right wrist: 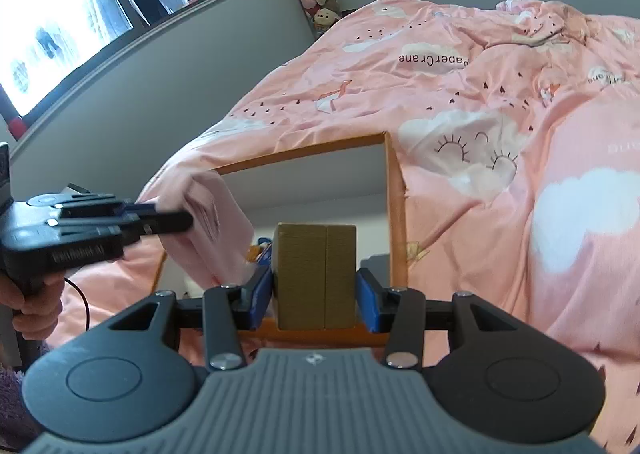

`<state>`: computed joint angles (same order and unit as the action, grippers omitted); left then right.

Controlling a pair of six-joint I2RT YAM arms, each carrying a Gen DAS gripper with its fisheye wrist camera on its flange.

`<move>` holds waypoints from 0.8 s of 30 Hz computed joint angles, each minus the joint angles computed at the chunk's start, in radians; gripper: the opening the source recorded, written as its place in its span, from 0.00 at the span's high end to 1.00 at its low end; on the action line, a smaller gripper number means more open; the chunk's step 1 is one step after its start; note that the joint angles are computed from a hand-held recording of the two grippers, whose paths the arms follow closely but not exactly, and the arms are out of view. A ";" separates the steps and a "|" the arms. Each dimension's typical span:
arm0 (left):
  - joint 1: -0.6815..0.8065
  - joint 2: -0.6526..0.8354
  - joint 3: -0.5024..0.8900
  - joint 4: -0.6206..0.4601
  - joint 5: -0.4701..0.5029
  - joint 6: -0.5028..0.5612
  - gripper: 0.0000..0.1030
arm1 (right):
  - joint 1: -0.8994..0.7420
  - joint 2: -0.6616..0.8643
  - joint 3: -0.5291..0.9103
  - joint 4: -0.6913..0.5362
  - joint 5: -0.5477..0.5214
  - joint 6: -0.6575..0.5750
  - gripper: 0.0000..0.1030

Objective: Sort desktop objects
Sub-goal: 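Lift and carry the pink pouch and gold box over the orange box, then release the pink pouch with the left tool while the right tool releases the gold box inside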

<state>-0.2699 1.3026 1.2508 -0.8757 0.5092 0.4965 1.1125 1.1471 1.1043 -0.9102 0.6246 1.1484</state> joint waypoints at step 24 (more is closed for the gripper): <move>0.040 0.200 -0.100 0.056 0.123 0.167 0.79 | -0.353 0.349 0.223 0.043 -0.247 -0.452 0.53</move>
<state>-0.2304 1.5028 1.1507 -0.8194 0.6320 0.6640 0.7596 1.4960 1.3273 -0.8674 0.3772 0.6967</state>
